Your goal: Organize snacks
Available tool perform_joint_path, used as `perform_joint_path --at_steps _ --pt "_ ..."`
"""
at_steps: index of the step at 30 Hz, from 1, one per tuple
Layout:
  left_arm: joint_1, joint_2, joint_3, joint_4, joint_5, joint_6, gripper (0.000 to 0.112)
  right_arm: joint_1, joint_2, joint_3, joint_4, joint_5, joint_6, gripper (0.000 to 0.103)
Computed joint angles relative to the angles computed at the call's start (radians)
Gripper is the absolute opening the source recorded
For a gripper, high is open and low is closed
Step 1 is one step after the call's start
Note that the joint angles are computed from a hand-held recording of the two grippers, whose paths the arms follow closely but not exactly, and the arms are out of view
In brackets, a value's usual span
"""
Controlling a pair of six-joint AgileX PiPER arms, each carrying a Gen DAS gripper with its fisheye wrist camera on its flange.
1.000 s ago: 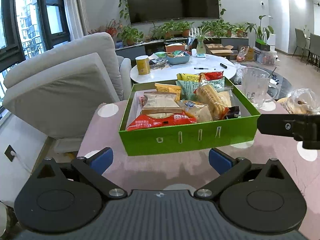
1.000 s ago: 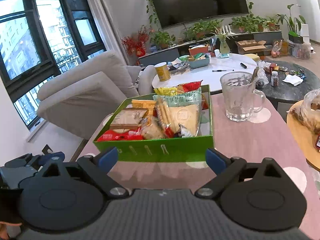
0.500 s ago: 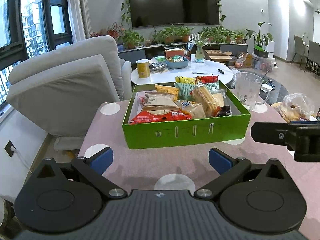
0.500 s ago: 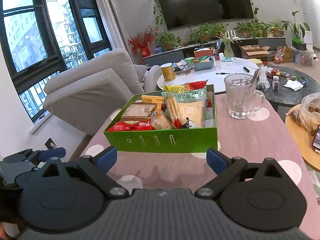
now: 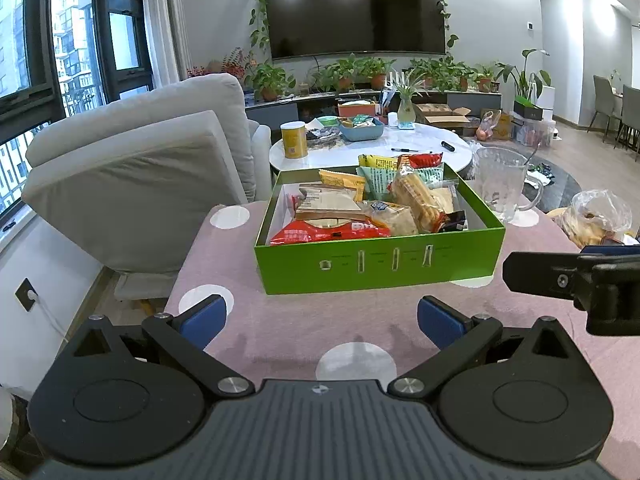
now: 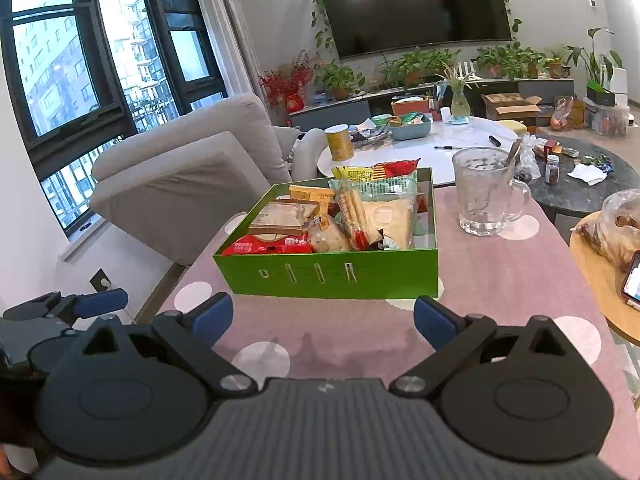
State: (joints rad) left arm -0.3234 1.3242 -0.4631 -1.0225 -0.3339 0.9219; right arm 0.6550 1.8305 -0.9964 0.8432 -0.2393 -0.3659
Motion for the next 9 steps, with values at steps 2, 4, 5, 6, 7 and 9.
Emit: perform_joint_path --at_steps 2,4,5,6,7,9 --pt "0.001 -0.002 0.002 -0.003 0.001 0.004 0.102 0.003 -0.001 0.002 0.002 -0.001 -0.003 0.082" --pt "0.001 -0.002 0.001 -0.008 0.003 0.011 0.102 0.003 -0.001 0.002 -0.002 0.000 -0.001 0.082" --pt "0.000 -0.004 0.002 -0.012 0.002 0.015 0.102 0.004 -0.001 0.002 -0.003 0.000 0.000 0.082" --pt "-0.001 -0.006 0.004 -0.012 0.001 0.014 0.102 0.004 0.000 0.001 -0.003 0.001 -0.001 0.082" --pt "0.000 -0.006 0.005 -0.009 0.001 0.012 0.102 0.004 0.000 0.001 -0.003 0.001 -0.001 0.082" --pt "0.001 -0.005 0.006 -0.008 0.000 0.010 0.102 0.005 0.000 0.000 -0.009 0.002 0.003 0.082"
